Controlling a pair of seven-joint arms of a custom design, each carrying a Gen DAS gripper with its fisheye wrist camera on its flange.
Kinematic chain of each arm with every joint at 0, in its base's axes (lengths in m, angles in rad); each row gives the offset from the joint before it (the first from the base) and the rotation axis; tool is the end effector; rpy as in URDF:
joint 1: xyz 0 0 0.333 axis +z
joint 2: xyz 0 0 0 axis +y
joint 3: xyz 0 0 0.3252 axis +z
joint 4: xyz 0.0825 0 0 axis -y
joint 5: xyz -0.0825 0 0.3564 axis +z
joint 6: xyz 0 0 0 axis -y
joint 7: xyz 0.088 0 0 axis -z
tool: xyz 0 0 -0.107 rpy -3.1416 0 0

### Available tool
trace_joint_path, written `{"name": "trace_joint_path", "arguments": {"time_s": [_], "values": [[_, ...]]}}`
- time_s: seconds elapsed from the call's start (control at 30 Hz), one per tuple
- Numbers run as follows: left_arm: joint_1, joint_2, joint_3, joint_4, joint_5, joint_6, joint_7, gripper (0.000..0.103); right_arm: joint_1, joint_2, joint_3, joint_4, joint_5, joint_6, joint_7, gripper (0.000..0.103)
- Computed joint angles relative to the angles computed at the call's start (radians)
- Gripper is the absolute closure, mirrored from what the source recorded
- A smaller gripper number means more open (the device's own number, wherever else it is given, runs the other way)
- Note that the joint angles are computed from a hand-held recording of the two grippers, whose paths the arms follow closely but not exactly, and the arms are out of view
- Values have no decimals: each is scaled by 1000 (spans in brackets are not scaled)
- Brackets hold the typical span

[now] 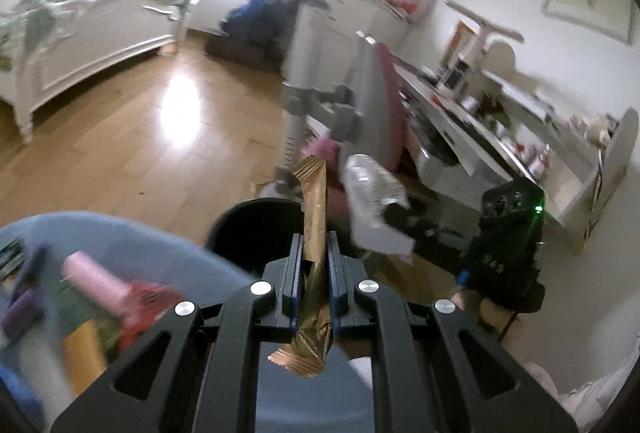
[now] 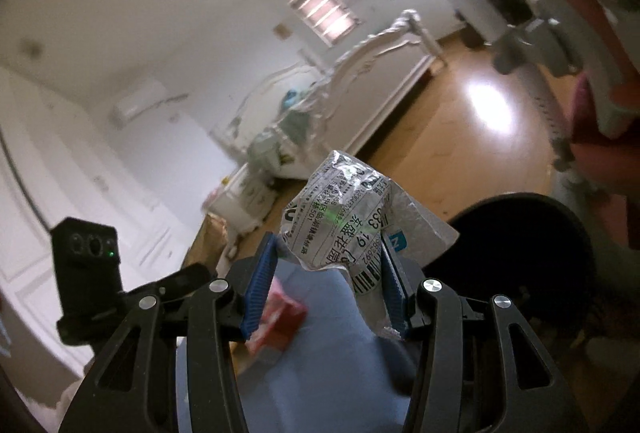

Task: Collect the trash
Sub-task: 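Carry the gold bottle and white bag with both tools over the bin, then open both tools to drop the bottle and bag into the bin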

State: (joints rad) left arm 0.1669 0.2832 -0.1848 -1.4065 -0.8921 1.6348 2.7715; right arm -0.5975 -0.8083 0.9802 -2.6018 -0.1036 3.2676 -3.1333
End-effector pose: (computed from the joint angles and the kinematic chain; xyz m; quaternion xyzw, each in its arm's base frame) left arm 0.6183 -0.0720 0.5941 0.1964 -0.8694 0.4400 0.1089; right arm 0.3494 0.2427 0.5385 -0.2958 0.7509 -0.2277 0.5448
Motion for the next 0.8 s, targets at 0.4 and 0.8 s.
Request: {"name": "trace_joint_path", "arguments": {"time_s": [0.4,0.8], "values": [[-113,2,-23,-104,106,128,-22,91,-4,-17,36,-159,82,108,76,53],[-125,4,-45,-137,114,270,-38,18,-13,24,33,-186,144,105,57,26]]}}
